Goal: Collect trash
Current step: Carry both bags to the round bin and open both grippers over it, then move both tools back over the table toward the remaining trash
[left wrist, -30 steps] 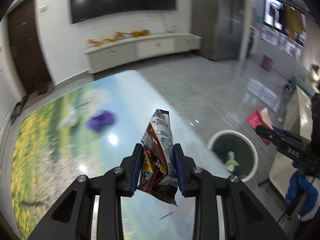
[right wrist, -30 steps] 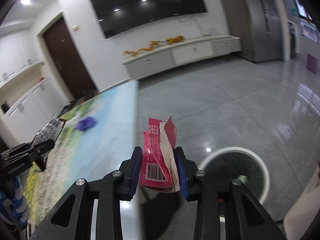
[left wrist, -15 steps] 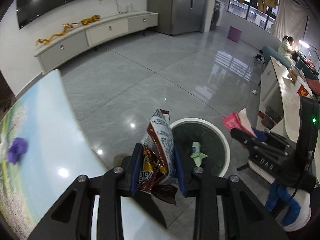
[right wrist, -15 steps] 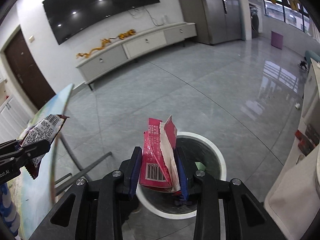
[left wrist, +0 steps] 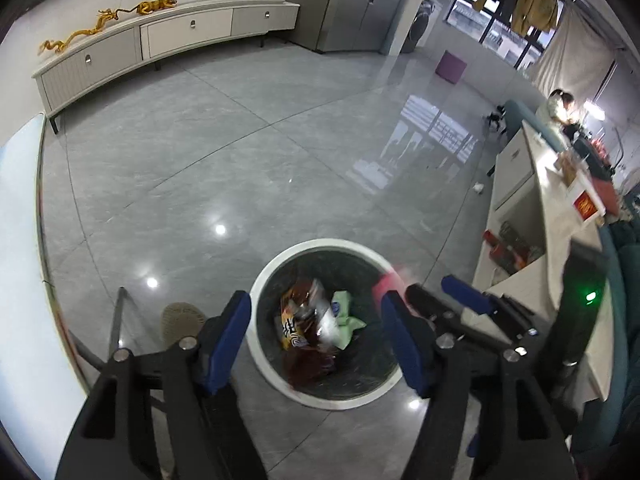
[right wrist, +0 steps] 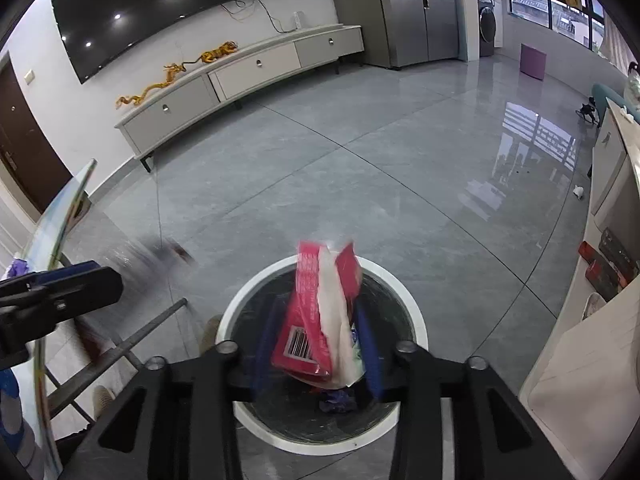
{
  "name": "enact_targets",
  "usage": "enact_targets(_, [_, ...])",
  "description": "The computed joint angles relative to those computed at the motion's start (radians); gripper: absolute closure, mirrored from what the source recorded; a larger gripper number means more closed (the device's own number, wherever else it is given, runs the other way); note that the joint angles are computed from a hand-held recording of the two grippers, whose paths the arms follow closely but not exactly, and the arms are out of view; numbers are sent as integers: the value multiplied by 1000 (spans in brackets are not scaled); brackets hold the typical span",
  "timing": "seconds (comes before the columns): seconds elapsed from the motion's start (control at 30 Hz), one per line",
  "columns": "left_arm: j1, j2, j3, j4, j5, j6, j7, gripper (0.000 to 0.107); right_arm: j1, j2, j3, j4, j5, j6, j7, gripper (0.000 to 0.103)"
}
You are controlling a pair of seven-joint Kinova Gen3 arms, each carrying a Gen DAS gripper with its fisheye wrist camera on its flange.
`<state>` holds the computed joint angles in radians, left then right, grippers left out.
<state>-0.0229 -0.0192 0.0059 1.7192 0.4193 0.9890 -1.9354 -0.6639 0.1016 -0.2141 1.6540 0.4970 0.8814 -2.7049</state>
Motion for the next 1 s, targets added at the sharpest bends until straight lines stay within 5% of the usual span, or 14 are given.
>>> enact_targets(0.43, [-7, -122, -59, 51, 83, -13, -104, 42, 5, -42, -18, 14, 9, 20, -45, 52])
enact_targets(0.57, [-7, -180, -70, 40, 31, 16, -99, 42, -3, -66, -40, -1, 34, 37, -66, 50])
enact_targets(1.0, [-75, -403, -284, 42, -62, 86, -96, 42, -120, -67, -142, -168, 180, 129, -96, 39])
